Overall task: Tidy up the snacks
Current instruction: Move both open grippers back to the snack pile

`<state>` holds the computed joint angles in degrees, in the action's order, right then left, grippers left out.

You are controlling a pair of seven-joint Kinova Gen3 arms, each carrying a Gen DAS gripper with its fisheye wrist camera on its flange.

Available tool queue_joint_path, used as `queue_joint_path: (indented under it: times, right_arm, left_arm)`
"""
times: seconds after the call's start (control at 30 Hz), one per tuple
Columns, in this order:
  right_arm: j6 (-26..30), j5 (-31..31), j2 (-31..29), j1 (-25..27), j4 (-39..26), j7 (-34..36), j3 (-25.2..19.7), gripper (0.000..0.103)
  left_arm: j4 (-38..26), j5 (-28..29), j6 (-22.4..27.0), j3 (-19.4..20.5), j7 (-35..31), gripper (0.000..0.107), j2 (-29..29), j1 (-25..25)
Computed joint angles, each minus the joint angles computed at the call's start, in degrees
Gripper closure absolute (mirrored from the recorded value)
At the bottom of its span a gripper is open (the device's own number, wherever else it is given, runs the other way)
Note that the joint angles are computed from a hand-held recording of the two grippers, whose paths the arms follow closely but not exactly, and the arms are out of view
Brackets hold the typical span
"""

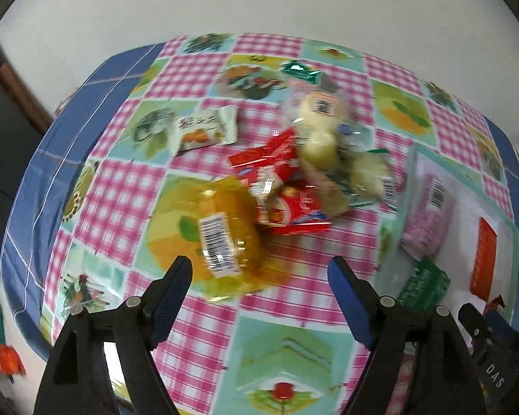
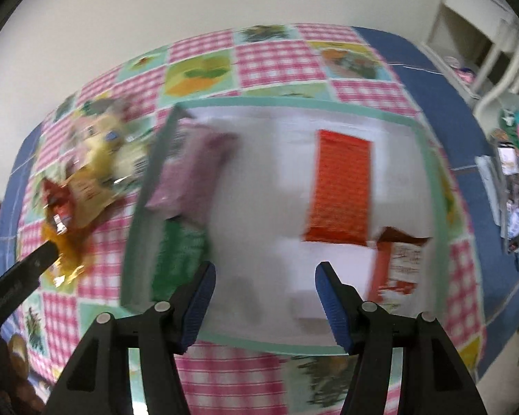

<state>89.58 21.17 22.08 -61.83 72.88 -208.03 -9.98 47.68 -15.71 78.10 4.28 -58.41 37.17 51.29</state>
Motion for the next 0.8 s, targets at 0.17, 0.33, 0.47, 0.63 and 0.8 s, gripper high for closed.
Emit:
queue_joint_path:
  times: [0.17,0.33,0.47,0.63,0.8]
  right_arm:
    - [-0.3,0.7,2.2,-0.2,-2.3,2.9,0.5,0.001]
    - [-2.3,0.5,1.4,-0.3,-0.3,1.5,1.0,0.0]
    - [-4.2,0.8,0.7,-0.1,1.3,0.5,0.7,0.0]
    - [-5.4,3.5,0.3,-0.9,2.0,-1.6,1.0,0.0]
    - [-9.0,6.1,0.3,-0.7,2.3,-2.9,1.0,0.0]
  left_arm:
    - [0.3,-2.3,1.1,-1.6,2.4,0.009,0.5,0.5]
    - [-0.2,-2.2,2.0,-1.3,2.9,0.009,1.2,-0.1]
    - [0.4,-2.3,1.2,-1.2,2.9,0.009,0.9,-0.4]
    - [3.0,-2.3,-1.2,-1.4,4.2,0.008,-0.5,-1.5]
    - [4.2,-0.9,-1.6,-1.4,6.4,0.008,-1.1,-4.2]
